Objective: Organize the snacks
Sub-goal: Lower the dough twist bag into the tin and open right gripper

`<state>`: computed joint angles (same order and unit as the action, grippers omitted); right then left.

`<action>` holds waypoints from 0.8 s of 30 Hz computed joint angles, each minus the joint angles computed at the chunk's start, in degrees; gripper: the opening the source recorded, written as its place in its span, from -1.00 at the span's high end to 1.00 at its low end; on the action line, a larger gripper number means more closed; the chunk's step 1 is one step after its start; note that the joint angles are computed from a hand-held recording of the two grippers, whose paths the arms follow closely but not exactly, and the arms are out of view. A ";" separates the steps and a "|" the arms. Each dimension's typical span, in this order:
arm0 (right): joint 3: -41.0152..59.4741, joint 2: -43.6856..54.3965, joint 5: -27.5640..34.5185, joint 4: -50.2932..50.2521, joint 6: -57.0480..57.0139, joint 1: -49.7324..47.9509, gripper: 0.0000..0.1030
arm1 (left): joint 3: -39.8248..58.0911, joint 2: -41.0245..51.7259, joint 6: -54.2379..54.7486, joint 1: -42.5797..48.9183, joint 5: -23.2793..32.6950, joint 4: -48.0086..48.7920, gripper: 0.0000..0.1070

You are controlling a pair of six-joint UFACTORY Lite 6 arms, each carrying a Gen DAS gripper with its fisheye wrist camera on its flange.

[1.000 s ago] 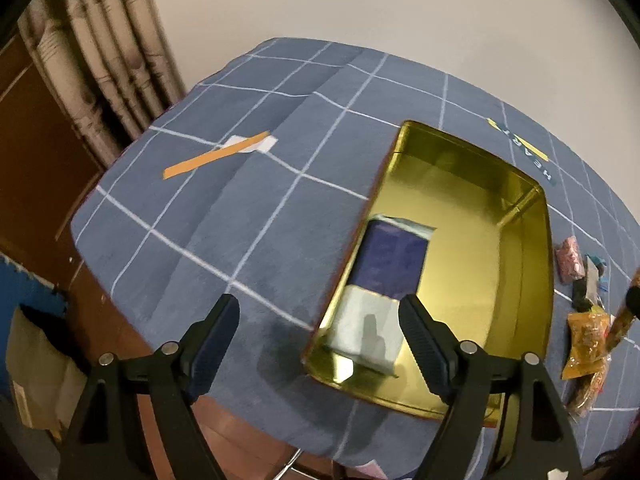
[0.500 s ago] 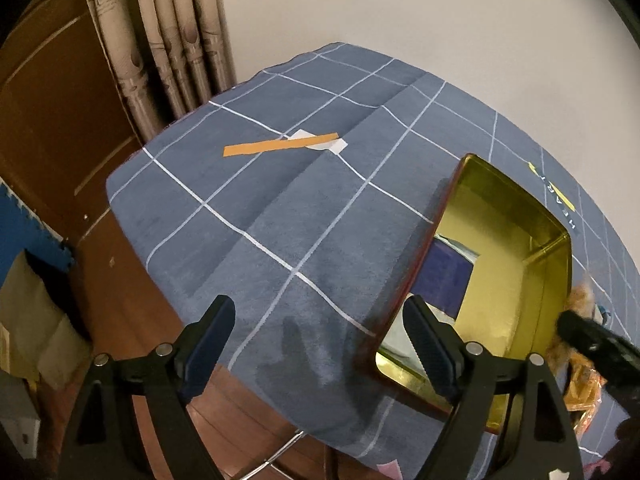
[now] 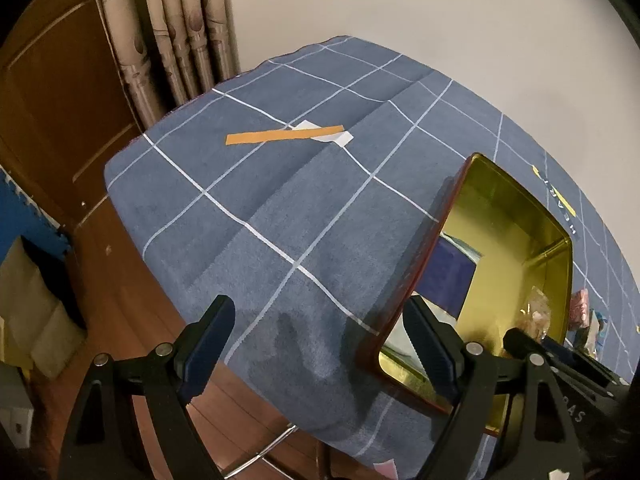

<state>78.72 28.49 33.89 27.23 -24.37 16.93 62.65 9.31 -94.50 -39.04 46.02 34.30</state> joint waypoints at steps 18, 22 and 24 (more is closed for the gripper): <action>-4.55 -4.78 -1.89 0.10 -2.18 -0.75 0.09 | 1.01 1.44 0.51 -0.30 0.19 0.45 -0.56; -9.86 -11.74 -1.40 4.14 -9.75 -4.79 0.09 | 1.13 1.58 0.54 -0.47 0.49 0.58 -0.57; -12.21 -14.98 -0.49 5.11 -12.84 -8.19 0.09 | 1.38 1.65 0.53 -0.70 0.80 0.60 -0.57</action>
<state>66.51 13.51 33.40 32.35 -37.22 8.74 64.03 10.96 -93.98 -39.75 46.83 34.90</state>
